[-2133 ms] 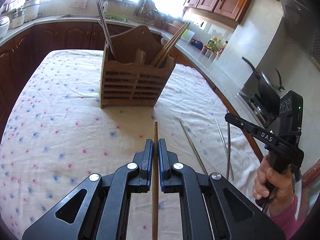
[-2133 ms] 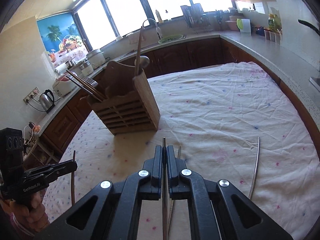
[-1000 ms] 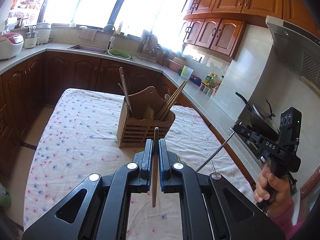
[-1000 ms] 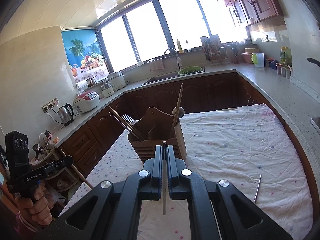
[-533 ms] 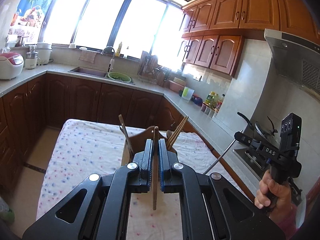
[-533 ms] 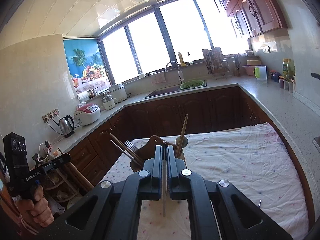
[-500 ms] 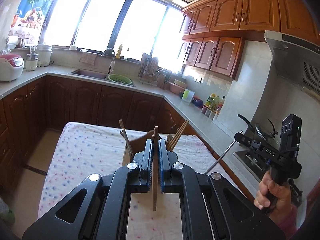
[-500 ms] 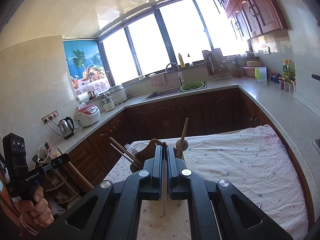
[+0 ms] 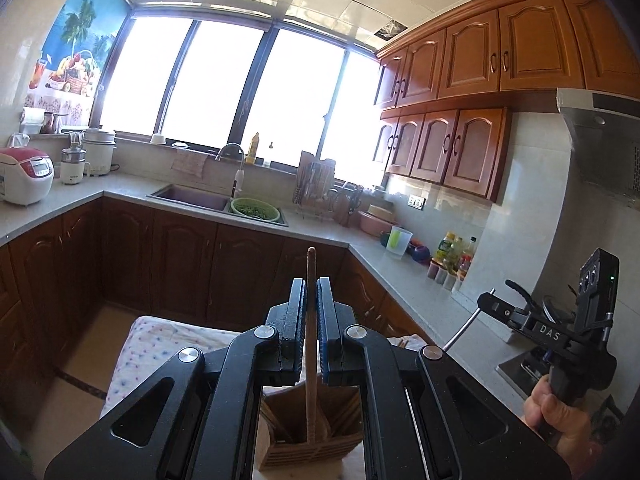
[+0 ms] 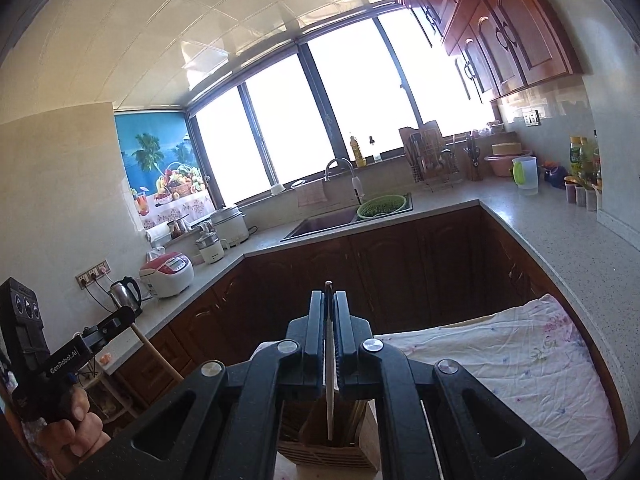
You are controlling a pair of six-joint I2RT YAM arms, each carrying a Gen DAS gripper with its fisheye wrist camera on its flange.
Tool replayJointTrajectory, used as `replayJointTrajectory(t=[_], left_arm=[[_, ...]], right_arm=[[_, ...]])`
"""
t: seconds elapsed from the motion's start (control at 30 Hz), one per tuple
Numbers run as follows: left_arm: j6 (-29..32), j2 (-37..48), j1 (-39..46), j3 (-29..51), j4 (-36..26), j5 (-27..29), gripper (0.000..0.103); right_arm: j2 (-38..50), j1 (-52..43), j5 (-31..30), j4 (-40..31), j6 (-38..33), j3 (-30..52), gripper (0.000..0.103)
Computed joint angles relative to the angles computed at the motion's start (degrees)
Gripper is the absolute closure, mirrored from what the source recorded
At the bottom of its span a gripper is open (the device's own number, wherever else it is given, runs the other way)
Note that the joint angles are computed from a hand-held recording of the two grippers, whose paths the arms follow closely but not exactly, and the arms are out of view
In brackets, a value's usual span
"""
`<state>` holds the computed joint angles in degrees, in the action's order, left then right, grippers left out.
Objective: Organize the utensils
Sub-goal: 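Carry both chopsticks upright over the wooden holder, then lower the chopsticks into the holder and open both grippers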
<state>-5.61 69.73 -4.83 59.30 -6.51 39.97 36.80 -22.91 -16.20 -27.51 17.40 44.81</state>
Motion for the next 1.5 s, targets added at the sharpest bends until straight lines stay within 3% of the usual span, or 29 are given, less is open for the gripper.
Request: replayJointTrajectory(t=[0.17, 0.47, 0.77, 1.23, 1.37, 1.4, 1.43, 1.47, 1.5], left_arm=[[-1.8, 3.7, -3.3, -3.2, 6.0, -5.1, 0.098], [0.2, 3.3, -5.9, -14.1, 12.6, -8.2, 0.098], [4.1, 4.4, -6.9, -18.3, 13.8, -10.0, 0.098], [4.9, 7.3, -5.2, -14.4, 9.1, -8.0, 0.098], [5.2, 8.6, -5.1, -13.0, 6.5, -7.9, 0.093], [5.2, 8.4, -4.9, -13.4, 6.5, -8.1, 0.086], [5.1, 8.0, -4.7, -13.6, 6.2, -8.0, 0.077], [4.9, 7.4, -4.2, -14.1, 6.2, -7.4, 0.073], [4.6, 6.5, -3.6, -15.0, 6.5, -6.8, 0.065]], right_arm=[[2.6, 3.5, 4.0, 6.0, 0.4, -4.4, 0.099], [1.6, 10.0, 10.3, 14.9, 2.7, -15.8, 0.099], [6.0, 11.1, 9.9, 17.2, 3.2, -19.1, 0.099], [7.7, 8.0, 7.3, 17.7, 4.3, -18.7, 0.098], [8.0, 6.8, 5.8, 17.9, 5.1, -19.0, 0.092], [7.8, 6.4, 5.4, 17.6, 5.2, -19.0, 0.091], [7.3, 5.7, 4.9, 17.3, 5.4, -19.2, 0.085], [6.7, 4.9, 3.9, 17.1, 5.8, -19.4, 0.068], [5.8, 3.6, 2.0, 17.0, 6.1, -19.9, 0.059]])
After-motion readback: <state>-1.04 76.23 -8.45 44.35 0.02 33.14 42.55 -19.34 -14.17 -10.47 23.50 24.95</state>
